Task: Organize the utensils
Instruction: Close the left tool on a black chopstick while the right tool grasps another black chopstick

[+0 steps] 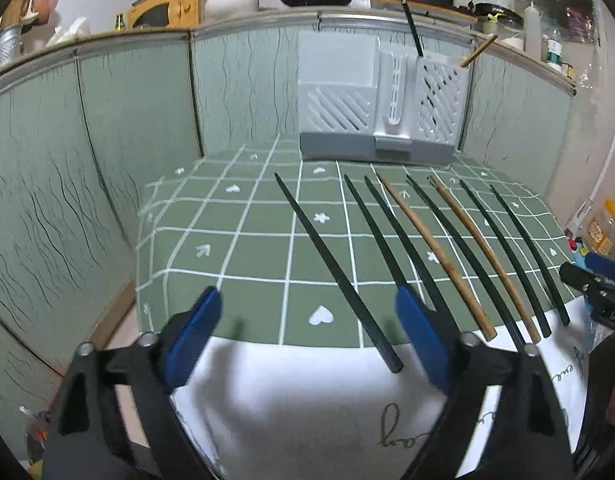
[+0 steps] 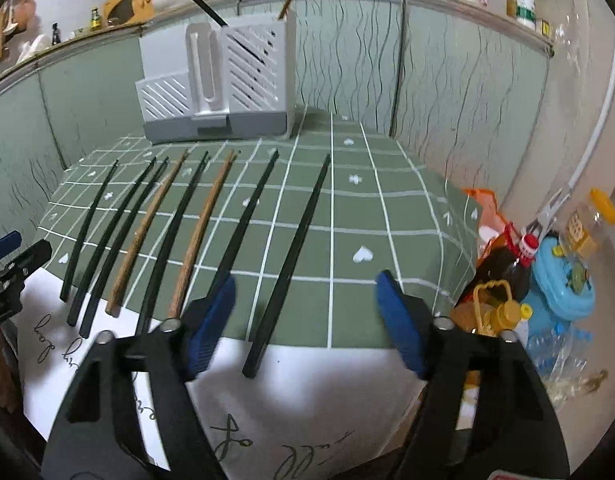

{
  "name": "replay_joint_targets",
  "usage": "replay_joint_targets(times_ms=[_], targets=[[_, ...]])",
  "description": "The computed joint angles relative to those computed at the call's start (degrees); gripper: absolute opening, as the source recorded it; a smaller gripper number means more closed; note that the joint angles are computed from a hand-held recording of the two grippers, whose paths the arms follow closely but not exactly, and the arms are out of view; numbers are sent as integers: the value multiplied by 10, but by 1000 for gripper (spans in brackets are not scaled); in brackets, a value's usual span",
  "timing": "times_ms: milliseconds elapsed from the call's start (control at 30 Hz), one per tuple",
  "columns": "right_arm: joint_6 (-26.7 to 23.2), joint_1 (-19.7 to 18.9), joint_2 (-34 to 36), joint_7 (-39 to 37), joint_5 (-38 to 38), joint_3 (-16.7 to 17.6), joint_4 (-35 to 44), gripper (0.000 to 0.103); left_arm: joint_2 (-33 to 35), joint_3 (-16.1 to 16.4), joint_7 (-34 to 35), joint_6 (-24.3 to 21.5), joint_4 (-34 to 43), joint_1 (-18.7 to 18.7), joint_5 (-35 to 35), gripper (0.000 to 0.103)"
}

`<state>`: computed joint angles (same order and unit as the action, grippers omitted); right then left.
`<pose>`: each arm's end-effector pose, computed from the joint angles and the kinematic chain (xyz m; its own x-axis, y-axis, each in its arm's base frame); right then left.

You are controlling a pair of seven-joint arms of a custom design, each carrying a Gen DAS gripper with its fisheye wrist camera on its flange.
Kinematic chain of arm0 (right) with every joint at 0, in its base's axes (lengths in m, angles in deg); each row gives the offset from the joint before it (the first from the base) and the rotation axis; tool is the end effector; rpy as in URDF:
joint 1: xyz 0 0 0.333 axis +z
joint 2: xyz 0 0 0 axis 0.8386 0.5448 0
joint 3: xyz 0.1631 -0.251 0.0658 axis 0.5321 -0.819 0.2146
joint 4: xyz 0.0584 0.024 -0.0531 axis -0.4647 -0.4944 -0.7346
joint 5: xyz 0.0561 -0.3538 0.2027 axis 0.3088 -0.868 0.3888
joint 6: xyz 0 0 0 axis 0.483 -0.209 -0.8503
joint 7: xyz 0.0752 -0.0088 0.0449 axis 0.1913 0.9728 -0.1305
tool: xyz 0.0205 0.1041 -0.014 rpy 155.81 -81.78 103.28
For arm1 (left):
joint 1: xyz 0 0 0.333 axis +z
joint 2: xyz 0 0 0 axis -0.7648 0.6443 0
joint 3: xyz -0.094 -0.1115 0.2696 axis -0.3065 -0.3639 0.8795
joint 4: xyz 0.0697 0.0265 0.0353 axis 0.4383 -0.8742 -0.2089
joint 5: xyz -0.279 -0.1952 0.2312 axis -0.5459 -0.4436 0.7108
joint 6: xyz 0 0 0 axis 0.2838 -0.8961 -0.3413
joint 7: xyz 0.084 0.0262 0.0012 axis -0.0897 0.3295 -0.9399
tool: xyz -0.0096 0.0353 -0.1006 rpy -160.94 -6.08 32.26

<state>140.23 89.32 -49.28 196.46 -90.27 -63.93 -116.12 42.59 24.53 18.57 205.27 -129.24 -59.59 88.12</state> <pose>0.6653 0.2733 0.3661 0.1270 -0.9918 -0.0145 -0.6607 -0.0737 -0.7471 0.6169 -0.1788 0.3775 0.1230 -0.9924 0.0032 -0.6130 -0.0786 -0.7862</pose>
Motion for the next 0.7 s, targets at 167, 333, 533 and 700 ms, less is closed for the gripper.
replay_joint_targets(times_ms=[167,333,533,700], targets=[[-10,-12,11,-15,23,22,9,43,22,-5,66,-6,17,-5,-68,69],[-19,-10,21,-18,32,25,16,20,44,-2,135,-13,31,-14,-153,46],[-23,6,24,16,20,1,17,6,49,26,100,-33,37,-45,-135,10],[-20,-8,17,14,28,15,12,6,39,26,102,-13,24,-36,-149,8]])
